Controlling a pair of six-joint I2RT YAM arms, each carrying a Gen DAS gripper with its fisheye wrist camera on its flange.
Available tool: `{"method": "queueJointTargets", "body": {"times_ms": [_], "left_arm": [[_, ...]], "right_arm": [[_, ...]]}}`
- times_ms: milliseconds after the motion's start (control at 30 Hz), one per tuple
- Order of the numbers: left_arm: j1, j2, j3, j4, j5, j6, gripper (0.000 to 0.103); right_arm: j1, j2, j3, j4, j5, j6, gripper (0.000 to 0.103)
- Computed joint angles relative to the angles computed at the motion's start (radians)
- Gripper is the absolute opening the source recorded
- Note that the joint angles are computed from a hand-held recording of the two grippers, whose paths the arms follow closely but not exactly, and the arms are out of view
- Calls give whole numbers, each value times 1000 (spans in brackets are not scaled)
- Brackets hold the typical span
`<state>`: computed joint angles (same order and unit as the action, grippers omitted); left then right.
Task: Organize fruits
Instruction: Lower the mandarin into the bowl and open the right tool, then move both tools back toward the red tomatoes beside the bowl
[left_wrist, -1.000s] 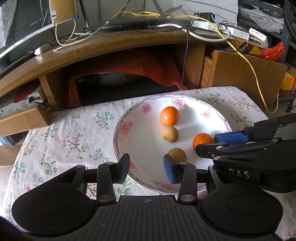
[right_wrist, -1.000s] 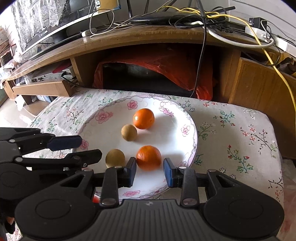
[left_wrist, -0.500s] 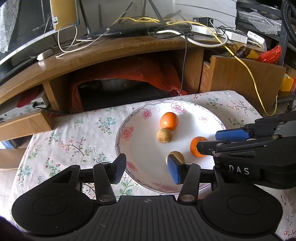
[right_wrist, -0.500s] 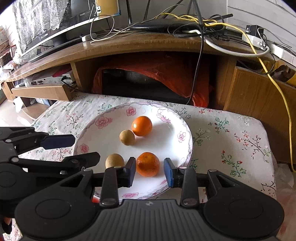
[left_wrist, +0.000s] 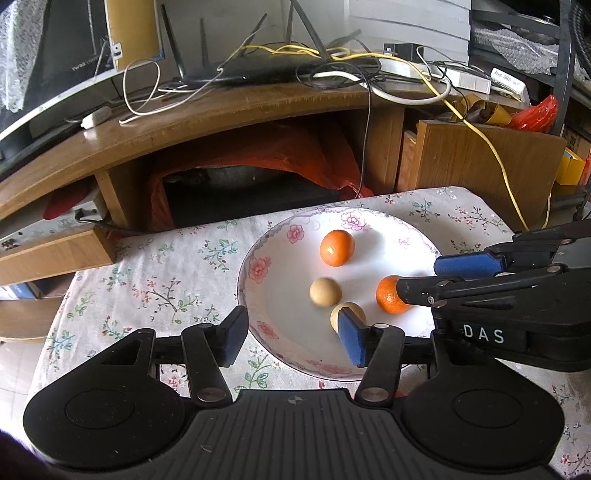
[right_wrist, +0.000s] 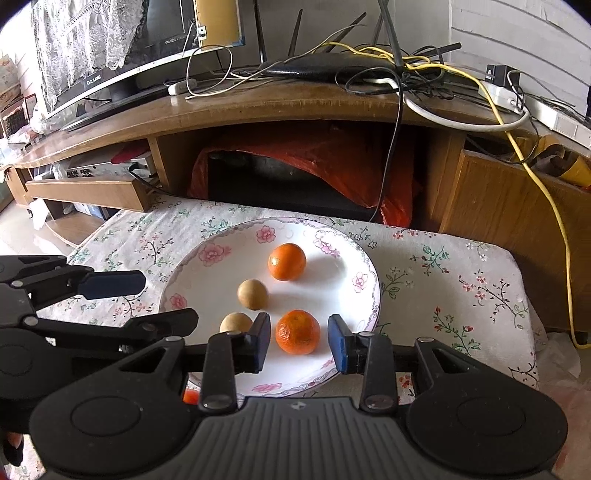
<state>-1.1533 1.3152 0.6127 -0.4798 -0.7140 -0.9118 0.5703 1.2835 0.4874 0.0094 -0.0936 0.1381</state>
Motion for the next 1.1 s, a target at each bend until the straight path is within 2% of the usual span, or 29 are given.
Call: {"method": "queueJointTargets", "body": {"times_ms": [433, 633, 933, 1100], "left_arm": [[-29, -32, 3, -49, -17, -33, 63], [-59, -69, 5, -106, -30, -70, 64], [-137, -84, 4, -204, -31, -180, 65], [-204, -113, -4, -286, -17, -279, 67]], "right_arm": [[11, -54, -12, -27, 6, 12, 36], [23, -88, -15, -51, 10, 23, 36], [69, -159, -40, -108, 20, 42, 36], [102, -204, -63, -152, 17, 57, 38]]}}
